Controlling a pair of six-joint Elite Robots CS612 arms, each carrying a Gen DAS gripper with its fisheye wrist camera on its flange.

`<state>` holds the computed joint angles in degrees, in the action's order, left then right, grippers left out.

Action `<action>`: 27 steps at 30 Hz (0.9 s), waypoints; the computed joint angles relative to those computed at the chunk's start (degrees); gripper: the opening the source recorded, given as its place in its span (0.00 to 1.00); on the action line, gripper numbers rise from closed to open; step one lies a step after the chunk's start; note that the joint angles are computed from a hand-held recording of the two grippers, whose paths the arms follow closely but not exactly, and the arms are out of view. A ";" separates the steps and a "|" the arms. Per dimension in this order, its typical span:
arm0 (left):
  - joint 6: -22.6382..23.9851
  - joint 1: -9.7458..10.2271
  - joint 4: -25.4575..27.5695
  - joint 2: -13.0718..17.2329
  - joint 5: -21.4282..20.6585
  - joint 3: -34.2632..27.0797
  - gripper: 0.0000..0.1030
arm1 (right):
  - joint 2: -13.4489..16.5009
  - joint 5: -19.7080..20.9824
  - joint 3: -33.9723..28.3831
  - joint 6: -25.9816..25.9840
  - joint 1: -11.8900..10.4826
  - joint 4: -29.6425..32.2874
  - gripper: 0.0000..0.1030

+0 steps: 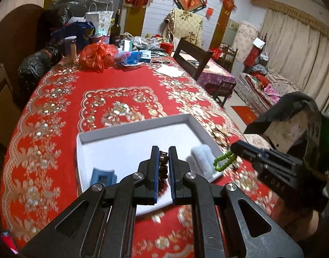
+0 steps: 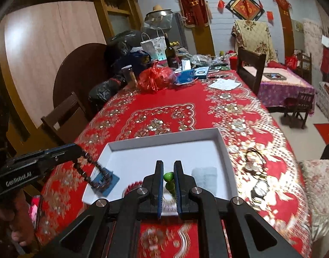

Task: Organize jewelry
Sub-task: 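Lower the brown bracelet into the tray with the left tool while the right tool releases the green one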

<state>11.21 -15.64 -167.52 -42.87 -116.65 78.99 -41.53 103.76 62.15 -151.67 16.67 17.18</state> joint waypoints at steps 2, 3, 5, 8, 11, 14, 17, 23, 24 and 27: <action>-0.46 -0.53 0.96 1.00 1.50 -1.44 0.07 | 1.57 -1.89 -2.09 0.47 -0.68 0.97 0.08; -0.57 -0.80 1.55 1.37 2.13 -1.83 0.07 | 2.29 -2.75 -3.08 0.71 -0.92 1.70 0.08; -0.88 -1.29 2.39 2.08 3.08 -2.23 0.07 | 4.15 -5.69 -5.38 1.32 -1.50 3.10 0.08; -1.03 -1.64 2.67 2.77 3.25 -1.93 0.07 | 5.30 -11.69 -6.22 1.77 -2.35 2.27 0.08; -1.11 -2.16 2.92 4.06 6.95 -2.26 0.07 | 8.18 -15.76 -9.51 1.91 -3.17 5.84 0.08; -0.83 -2.56 4.68 5.33 11.81 -2.83 0.07 | 11.53 -15.09 -13.69 3.26 -3.45 12.51 0.08; -0.37 -2.68 4.08 5.90 14.74 -2.14 0.07 | 12.60 -13.68 -15.10 3.16 -3.40 14.97 0.08; 0.19 -2.70 0.00 5.70 18.11 0.27 0.36 | 13.42 -12.50 -16.18 2.93 -3.07 16.90 0.33; -0.22 -2.64 -0.67 5.59 18.21 0.63 0.48 | 13.18 -12.42 -15.80 2.99 -3.03 16.47 0.38; -1.75 -2.42 -4.23 4.93 18.29 2.49 0.57 | 11.50 -8.73 -13.44 2.70 -2.28 13.70 0.38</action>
<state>9.46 -18.06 -171.75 -37.94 -98.36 81.49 -30.03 95.03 48.70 -148.97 14.39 30.88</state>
